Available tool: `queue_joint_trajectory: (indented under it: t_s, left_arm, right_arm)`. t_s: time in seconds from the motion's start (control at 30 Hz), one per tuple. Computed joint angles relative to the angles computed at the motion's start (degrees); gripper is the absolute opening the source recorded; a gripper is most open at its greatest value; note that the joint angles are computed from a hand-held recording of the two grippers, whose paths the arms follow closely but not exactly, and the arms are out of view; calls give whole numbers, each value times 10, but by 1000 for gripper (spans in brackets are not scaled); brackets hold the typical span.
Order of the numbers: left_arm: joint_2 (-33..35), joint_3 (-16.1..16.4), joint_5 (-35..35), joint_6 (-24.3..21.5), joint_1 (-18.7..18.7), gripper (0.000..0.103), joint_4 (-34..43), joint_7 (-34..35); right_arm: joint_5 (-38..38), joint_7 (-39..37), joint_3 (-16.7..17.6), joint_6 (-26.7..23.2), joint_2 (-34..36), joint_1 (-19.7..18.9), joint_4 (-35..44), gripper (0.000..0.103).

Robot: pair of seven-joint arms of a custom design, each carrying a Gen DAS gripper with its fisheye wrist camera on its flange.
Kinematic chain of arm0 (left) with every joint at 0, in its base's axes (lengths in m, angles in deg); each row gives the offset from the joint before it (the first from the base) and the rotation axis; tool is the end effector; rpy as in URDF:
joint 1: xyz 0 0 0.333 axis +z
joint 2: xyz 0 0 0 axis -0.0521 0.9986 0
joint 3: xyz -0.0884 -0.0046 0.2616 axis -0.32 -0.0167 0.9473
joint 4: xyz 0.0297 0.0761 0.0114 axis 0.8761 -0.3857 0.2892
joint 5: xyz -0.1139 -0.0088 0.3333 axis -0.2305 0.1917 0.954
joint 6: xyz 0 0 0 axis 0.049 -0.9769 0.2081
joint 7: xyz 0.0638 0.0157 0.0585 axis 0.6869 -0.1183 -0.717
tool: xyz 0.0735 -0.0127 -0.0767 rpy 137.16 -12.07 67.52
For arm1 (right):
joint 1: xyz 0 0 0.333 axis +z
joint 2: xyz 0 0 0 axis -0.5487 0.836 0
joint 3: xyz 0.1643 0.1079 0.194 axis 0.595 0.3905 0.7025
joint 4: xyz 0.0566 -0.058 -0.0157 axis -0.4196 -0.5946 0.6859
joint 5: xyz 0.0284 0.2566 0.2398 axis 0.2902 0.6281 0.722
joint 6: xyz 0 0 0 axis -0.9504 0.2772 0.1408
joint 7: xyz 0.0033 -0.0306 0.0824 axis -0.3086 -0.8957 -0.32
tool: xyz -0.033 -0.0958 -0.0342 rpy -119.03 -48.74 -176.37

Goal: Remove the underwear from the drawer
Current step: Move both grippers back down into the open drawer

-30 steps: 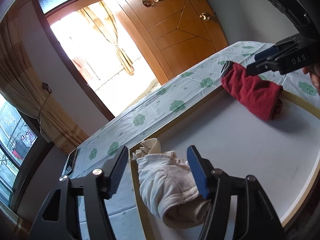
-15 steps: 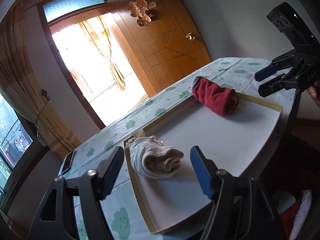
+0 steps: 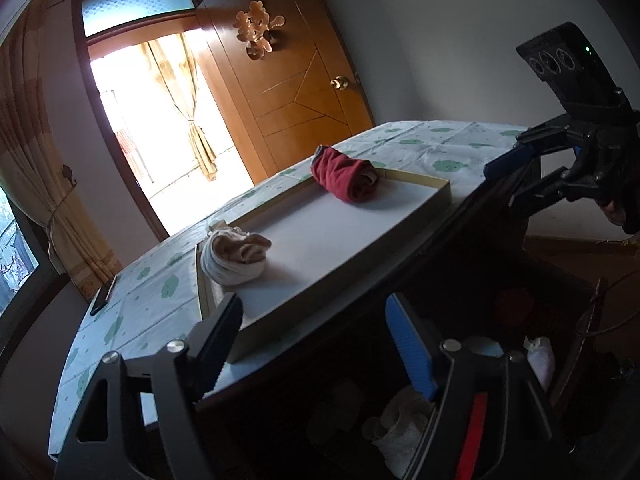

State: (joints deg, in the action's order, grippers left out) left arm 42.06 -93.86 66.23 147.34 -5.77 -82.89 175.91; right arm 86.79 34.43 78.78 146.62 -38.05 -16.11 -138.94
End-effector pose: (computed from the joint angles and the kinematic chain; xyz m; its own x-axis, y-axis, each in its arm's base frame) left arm 0.5793 -0.3046 0.5057 -0.6926 -0.6347 -0.3427 -0.1259 0.5742 -0.8089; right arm 0.5521 0.1919 0.4712 0.3142 -0.9426 -0.1135 -0.6300 -0.1175 -0.7677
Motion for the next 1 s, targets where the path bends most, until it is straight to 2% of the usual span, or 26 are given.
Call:
queue_joint_trajectory:
  t_s: [0.07, 0.13, 0.2, 0.3, 0.57, 0.7, 0.77, 1.0]
  left_arm:
    - [-18, -21, -9, 2, 25, 75, -36, 15]
    - [-36, -21, -13, 0, 34, 75, -66, 20]
    - [-52, -28, -25, -7, 47, 75, -92, 34]
    - [-73, -5, -37, -29, 37, 75, -119, 40]
    - [-88, 64, -73, -163, -14, 75, -120, 61]
    - [-70, 83, -123, -270, -25, 75, -69, 79]
    - [-59, 94, -137, -316, -32, 75, -39, 81]
    - [-34, 112, -162, -421, -50, 75, 21, 76]
  right_arm:
    - [-31, 18, -9, -6, -8, 11, -19, 77]
    - [-77, 50, -20, -8, -19, 23, -42, 77]
    - [-75, 49, -13, -7, -28, 19, -62, 77]
    - [-52, 40, -3, -5, -37, 13, -87, 77]
    - [-57, 68, 1, -5, -25, 15, -106, 77]
    - [-110, 108, -16, -9, -12, 31, -97, 77]
    - [-115, 109, -13, -8, -7, 32, -95, 77]
    - [-84, 83, 0, -5, 11, 30, -82, 77]
